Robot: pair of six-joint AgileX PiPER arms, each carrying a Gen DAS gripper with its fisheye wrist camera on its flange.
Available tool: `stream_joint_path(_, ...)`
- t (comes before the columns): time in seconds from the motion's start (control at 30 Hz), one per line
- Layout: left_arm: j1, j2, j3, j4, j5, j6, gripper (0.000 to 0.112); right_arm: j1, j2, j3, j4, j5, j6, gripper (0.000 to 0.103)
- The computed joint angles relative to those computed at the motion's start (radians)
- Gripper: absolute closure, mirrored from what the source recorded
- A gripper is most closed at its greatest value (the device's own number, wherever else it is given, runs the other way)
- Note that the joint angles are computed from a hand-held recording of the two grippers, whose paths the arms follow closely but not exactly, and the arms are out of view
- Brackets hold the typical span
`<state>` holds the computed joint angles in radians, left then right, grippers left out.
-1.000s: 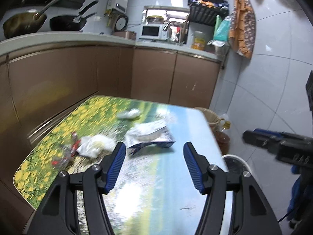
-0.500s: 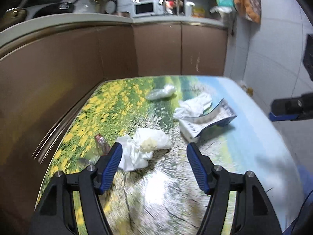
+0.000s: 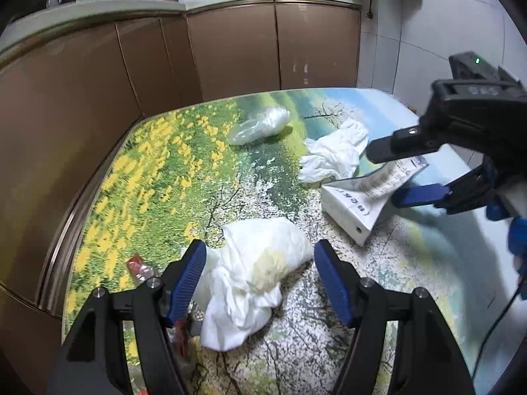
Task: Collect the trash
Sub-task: 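Grasp white tissue with left gripper while right gripper grasps white-and-blue milk carton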
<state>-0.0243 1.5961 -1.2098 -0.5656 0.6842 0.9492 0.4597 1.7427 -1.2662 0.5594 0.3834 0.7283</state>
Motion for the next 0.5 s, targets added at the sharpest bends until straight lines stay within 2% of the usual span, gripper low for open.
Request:
stream_joint_path(0.1, 0.016, 0.048, -0.048, -0.025, 0.051, -0.012, 0.047, -0.004, 0.038, -0.022, -0.001, -0.032, 0.033, 0.036)
stream_joint_path(0.13, 0.019, 0.051, -0.049, -0.031, 0.056, -0.012, 0.051, -0.002, 0.046, -0.033, -0.032, -0.03, 0.063, 0.04)
stream_joint_path(0.17, 0.022, 0.063, -0.059, -0.035, 0.072, -0.018, 0.063, 0.002, 0.058, -0.056, -0.088, -0.015, 0.118, 0.046)
stream_joint_path(0.2, 0.026, 0.071, -0.068, -0.039, 0.09, -0.023, 0.068, 0.003, 0.066, -0.065, -0.104, -0.012, 0.133, 0.048)
stream_joint_path(0.27, 0.037, 0.087, -0.084, -0.066, 0.131, -0.022, 0.086, 0.008, 0.079, -0.073, -0.113, -0.016, 0.142, 0.06)
stream_joint_path(0.37, 0.047, 0.077, -0.082, -0.101, 0.17, -0.008, 0.102, 0.001, 0.079, -0.05, -0.024, -0.044, 0.04, 0.062)
stream_joint_path(0.5, 0.085, 0.044, -0.071, -0.184, 0.244, 0.016, 0.105, -0.016, 0.012, 0.052, 0.146, -0.07, -0.169, 0.066)
